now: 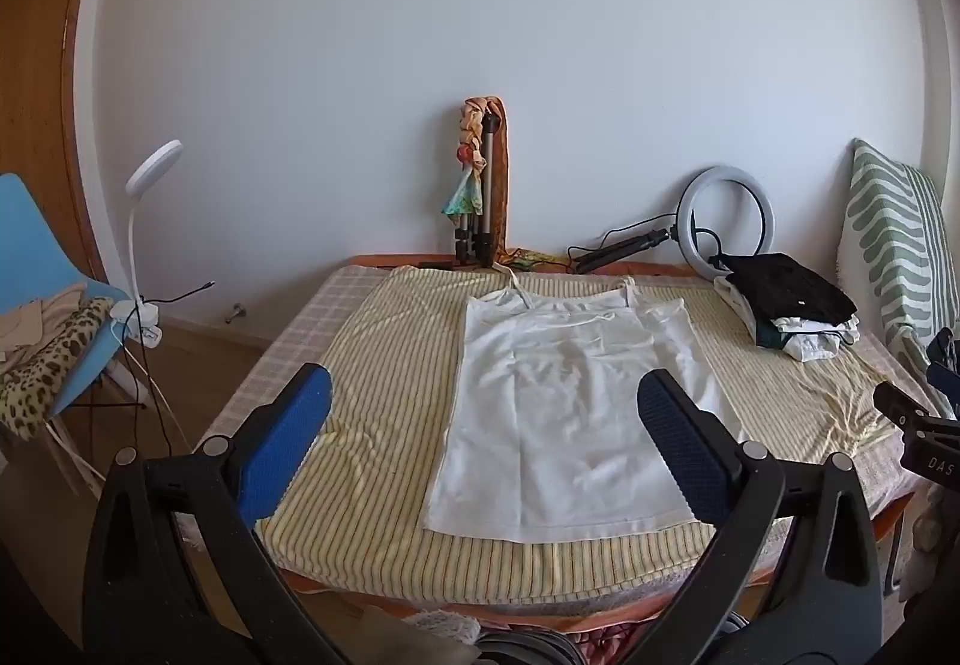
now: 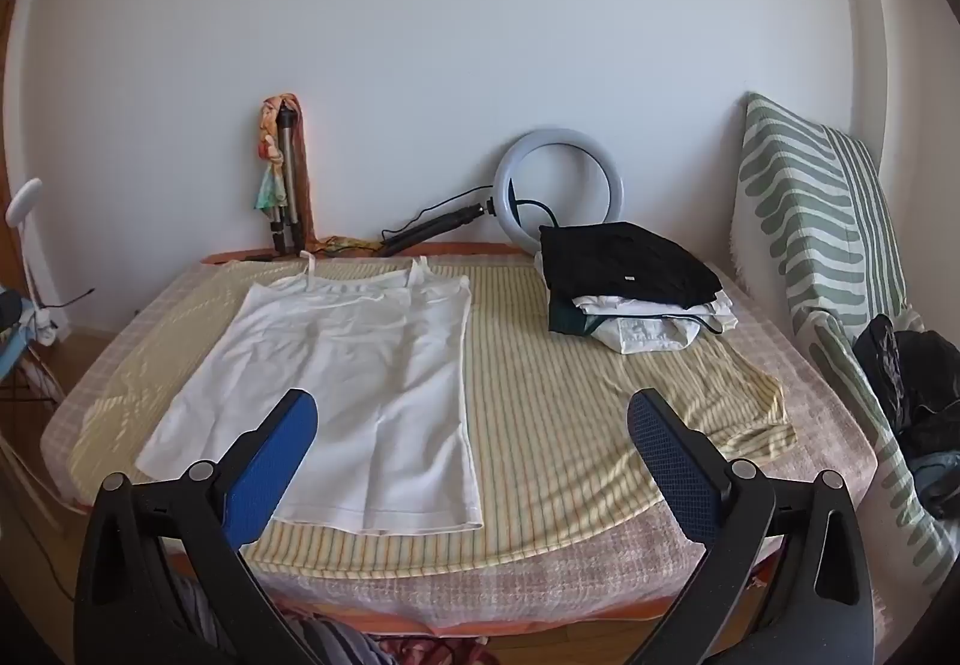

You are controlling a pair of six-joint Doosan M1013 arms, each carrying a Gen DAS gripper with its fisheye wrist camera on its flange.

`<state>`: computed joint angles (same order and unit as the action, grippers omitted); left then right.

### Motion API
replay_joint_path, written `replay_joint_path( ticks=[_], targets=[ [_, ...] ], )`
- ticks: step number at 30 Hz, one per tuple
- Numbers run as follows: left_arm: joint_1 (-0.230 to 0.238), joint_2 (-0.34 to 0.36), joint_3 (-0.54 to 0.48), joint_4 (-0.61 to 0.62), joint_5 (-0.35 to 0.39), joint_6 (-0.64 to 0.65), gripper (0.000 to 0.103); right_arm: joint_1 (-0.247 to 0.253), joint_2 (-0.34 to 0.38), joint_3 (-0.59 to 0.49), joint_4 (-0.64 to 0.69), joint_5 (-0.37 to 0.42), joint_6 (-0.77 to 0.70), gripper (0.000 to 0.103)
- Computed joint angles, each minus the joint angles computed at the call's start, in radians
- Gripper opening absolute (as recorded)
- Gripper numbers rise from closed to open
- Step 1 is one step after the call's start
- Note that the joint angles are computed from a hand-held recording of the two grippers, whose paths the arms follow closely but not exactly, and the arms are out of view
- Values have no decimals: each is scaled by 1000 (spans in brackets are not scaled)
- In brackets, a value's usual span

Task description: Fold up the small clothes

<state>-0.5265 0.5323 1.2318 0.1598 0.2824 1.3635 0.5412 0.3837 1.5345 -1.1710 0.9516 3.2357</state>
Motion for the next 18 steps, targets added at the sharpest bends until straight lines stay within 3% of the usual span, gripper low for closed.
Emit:
replay_joint_path(
  ticks=[5, 18],
  targets=[
    [-4, 2, -2, 36, -1, -26, 103, 0, -2, -2, 0, 4, 0, 103],
    [4, -13, 17, -29, -25, 17, 103, 5, -4, -8, -4, 22, -5, 103]
  ],
)
